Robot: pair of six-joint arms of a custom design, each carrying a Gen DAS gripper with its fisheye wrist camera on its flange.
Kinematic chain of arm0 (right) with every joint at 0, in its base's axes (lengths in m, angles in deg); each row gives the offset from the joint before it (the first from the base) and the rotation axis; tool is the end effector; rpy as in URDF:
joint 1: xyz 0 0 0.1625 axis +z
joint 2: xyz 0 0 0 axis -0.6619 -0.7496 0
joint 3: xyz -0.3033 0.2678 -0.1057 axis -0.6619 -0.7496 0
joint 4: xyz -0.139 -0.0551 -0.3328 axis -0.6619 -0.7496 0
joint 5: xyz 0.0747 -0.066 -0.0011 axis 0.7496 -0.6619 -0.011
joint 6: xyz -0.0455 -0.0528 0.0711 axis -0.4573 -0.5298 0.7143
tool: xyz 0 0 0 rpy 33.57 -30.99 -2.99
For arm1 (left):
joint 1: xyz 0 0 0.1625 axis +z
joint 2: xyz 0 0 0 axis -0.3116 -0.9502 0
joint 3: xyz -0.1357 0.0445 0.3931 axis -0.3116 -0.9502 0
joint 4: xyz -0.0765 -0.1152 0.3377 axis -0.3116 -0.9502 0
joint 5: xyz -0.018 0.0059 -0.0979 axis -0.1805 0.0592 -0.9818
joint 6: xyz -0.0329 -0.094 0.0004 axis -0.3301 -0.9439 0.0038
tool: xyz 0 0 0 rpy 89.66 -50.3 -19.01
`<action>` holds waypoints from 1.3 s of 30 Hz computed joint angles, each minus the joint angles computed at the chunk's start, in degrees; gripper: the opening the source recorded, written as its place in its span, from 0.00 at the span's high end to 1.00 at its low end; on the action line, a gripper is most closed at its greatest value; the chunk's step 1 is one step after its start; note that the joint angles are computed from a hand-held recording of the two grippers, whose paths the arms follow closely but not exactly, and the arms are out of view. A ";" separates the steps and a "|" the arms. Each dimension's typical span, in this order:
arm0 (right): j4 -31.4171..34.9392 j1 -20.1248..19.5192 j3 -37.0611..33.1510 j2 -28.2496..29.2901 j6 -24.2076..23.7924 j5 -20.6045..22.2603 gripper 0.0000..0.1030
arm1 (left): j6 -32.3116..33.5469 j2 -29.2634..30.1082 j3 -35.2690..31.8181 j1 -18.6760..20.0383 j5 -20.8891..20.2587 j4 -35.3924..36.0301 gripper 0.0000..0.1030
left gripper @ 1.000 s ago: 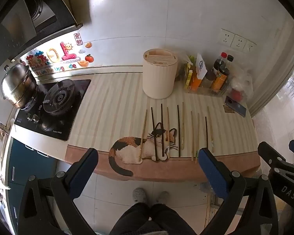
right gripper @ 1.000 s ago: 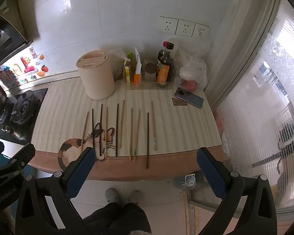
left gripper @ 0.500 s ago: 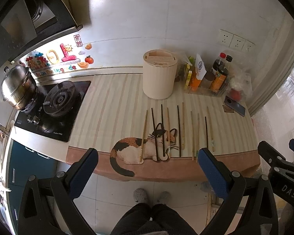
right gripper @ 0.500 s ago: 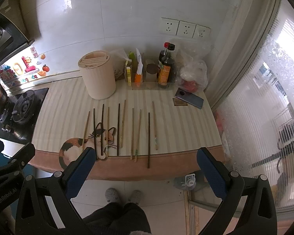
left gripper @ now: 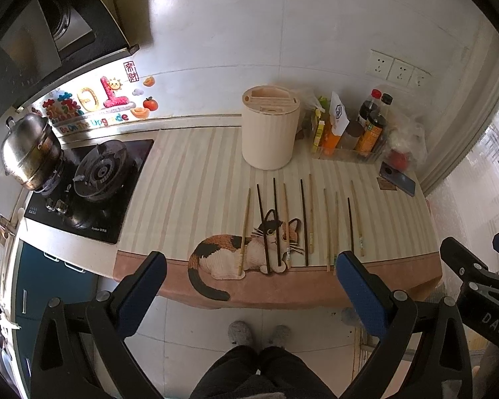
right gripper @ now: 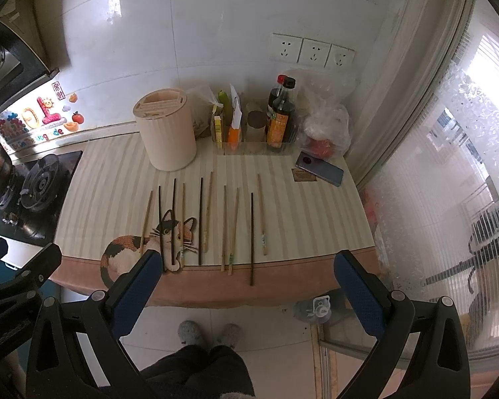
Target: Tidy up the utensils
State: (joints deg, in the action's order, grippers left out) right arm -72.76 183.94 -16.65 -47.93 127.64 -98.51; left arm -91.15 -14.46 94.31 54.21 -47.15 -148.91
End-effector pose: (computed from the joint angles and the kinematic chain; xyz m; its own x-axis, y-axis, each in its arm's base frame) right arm 0.5987 -0.3930 0.2002 -0.5826 0.3944 0.7107 -0.1151 0.8256 -0.5524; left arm -0.2566 -0.4373 0.5143 -0.6796 0.2768 -0.6794 0.5277 0.8278 -0.1906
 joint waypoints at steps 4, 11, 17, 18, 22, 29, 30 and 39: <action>0.74 0.01 -0.91 0.21 0.16 -0.01 0.00 | 0.43 0.14 -0.34 -0.04 0.06 -0.08 0.00; 1.17 0.18 -1.26 0.08 0.25 -0.31 0.00 | 0.69 0.34 -0.66 0.08 0.10 -0.15 0.00; 2.34 0.36 -2.51 0.48 0.61 -0.59 0.00 | 1.15 0.81 -1.27 0.21 0.00 -0.48 0.00; 2.30 0.38 -2.49 0.54 0.65 -0.61 0.00 | 1.33 0.91 -1.39 0.26 0.00 -0.67 0.00; 3.24 0.38 -3.28 0.68 0.97 -0.84 0.00 | 1.88 1.12 -1.89 0.40 0.06 -1.20 0.00; 3.41 0.34 -3.61 0.85 0.98 -1.36 0.00 | 2.42 1.12 -1.84 0.49 0.20 -1.93 0.00; 3.32 0.30 -3.61 0.79 0.85 -1.38 0.00 | 2.47 1.12 -1.82 0.49 0.26 -2.00 0.00; 3.15 0.34 -3.56 0.87 0.89 -1.65 0.00 | 3.02 1.42 -2.19 0.74 0.33 -2.52 0.00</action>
